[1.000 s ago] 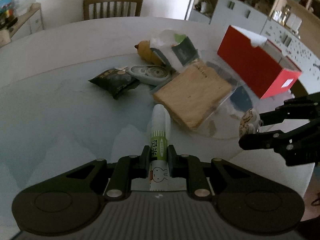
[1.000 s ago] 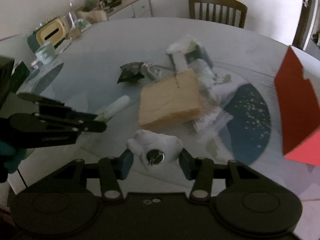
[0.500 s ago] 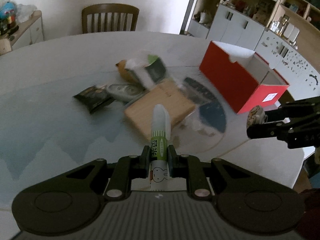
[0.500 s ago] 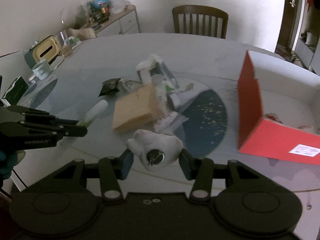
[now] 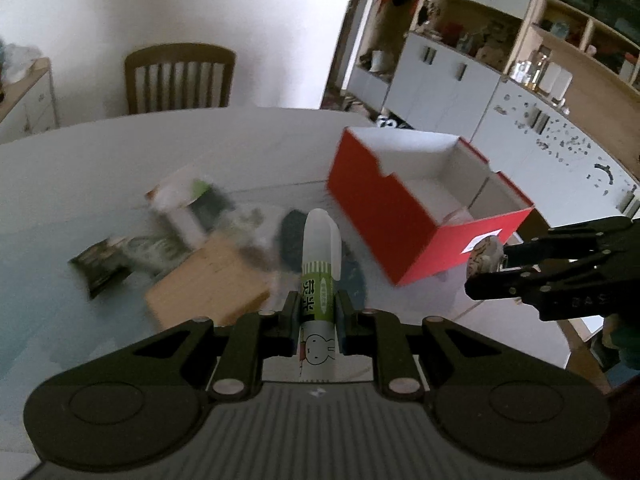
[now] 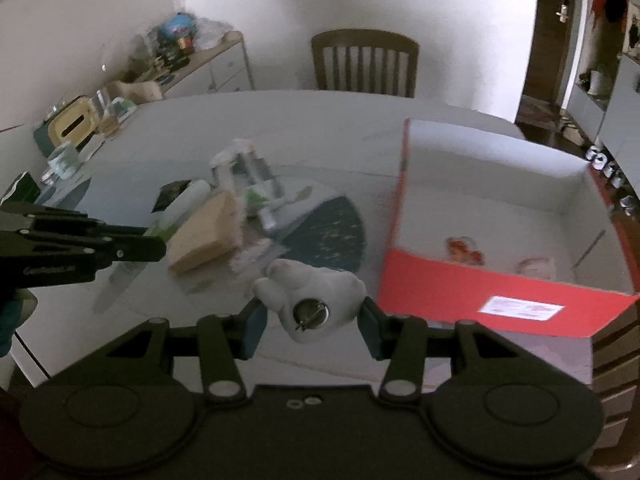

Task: Organize objects
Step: 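Carry the marker and plush toy with both tools into the red box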

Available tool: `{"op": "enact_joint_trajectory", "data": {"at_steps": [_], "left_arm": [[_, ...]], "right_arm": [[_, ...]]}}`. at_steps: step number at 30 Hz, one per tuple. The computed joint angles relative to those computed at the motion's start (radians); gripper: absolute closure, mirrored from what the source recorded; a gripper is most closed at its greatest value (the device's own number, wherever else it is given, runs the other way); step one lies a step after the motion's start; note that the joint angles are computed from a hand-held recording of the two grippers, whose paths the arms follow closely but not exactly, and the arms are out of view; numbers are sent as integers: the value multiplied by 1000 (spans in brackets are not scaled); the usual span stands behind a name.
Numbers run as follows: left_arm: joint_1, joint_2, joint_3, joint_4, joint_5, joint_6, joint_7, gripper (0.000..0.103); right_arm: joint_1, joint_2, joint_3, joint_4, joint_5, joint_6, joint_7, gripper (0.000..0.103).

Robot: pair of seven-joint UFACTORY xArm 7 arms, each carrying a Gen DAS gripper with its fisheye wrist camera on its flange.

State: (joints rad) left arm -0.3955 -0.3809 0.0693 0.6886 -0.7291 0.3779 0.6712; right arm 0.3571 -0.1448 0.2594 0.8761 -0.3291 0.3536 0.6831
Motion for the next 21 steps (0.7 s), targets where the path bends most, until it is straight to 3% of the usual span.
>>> {"op": "enact_joint_trajectory", "data": {"at_steps": [9,21], "left_arm": [[-46,100,-84,105,20,-49,-67,87],[-54,266,-185,276,114,-102,-165,87]], "right_arm": [[-50,-118,-66,-117,102,-50,-141,54],[-149,-182,-103,-189,175,-84,-270,54]]}}
